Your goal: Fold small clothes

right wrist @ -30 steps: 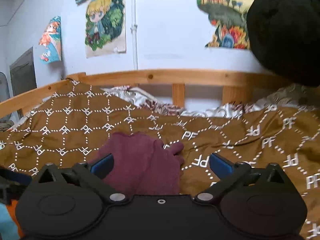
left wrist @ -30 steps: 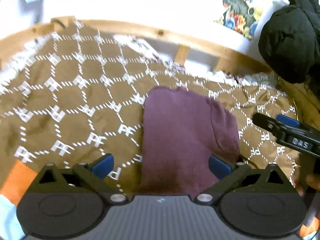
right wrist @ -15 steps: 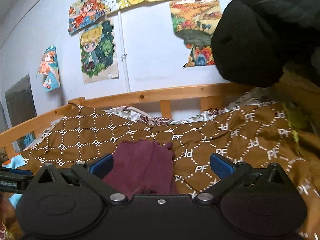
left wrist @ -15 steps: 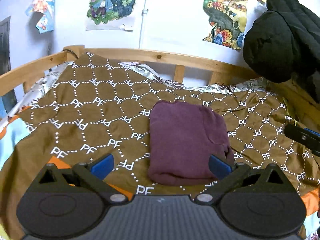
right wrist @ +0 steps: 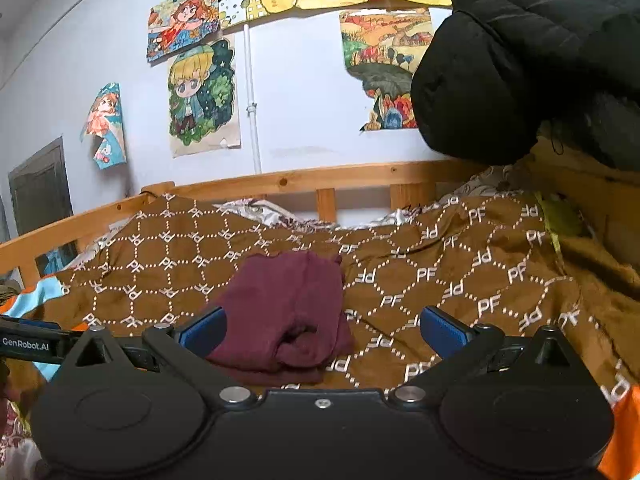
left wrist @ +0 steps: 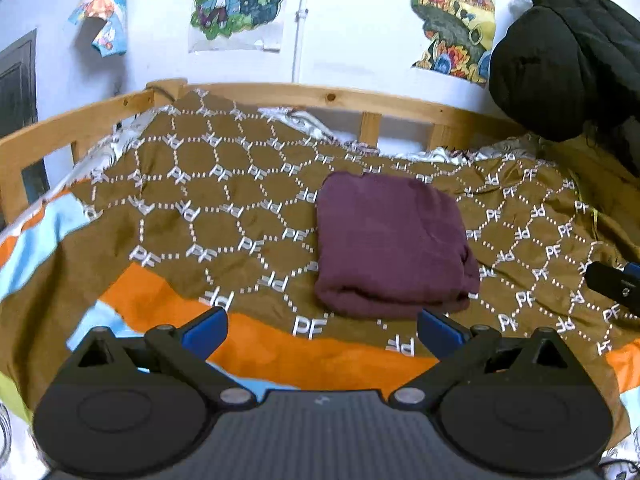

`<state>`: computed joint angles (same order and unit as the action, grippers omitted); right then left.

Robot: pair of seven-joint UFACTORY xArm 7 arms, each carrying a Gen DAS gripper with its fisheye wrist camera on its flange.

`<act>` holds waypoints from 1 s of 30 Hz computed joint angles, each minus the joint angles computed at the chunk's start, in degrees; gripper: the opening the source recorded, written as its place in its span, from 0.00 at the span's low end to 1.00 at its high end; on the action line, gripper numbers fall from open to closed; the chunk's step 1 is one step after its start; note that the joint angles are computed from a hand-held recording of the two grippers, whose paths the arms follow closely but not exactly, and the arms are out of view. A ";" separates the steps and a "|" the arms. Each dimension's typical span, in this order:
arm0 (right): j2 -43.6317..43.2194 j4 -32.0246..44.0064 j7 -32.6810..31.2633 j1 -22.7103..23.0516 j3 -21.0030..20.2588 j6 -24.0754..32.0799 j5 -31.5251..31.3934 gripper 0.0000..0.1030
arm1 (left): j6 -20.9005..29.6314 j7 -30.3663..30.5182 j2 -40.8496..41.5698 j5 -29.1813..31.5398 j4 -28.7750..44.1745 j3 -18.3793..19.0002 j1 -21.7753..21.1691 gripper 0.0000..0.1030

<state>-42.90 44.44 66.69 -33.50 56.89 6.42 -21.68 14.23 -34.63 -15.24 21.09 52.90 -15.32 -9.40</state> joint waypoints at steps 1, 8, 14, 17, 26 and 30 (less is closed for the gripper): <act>-0.05 -0.07 0.23 -0.32 0.67 0.07 -0.07 0.99 | -0.14 -0.80 -0.12 0.54 -0.49 -0.36 0.44 1.00; -0.02 -0.38 0.35 -1.82 3.12 -1.34 -0.14 0.99 | -0.59 -5.64 -0.42 4.83 -1.66 -2.07 3.01 1.00; 0.44 -0.77 -0.01 -1.25 2.87 -0.96 0.71 0.99 | 0.22 -5.80 0.16 4.73 -1.19 -1.34 2.05 1.00; 0.92 -0.82 -0.08 -0.91 2.70 -0.55 0.71 0.99 | 0.46 -5.25 0.26 4.43 -1.18 -0.89 1.44 1.00; 1.57 -0.84 0.11 -0.52 2.14 -0.35 0.07 1.00 | 0.52 -5.27 0.50 4.65 -1.08 -0.59 1.24 1.00; 1.76 -0.77 0.19 -0.52 2.06 -0.33 -0.22 0.99 | 0.52 -5.07 0.63 4.60 -0.96 -0.42 1.09 1.00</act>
<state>-41.14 43.67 66.88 -34.02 58.95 6.09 -21.90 14.75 -39.70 -14.61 25.69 51.94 -15.74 -8.31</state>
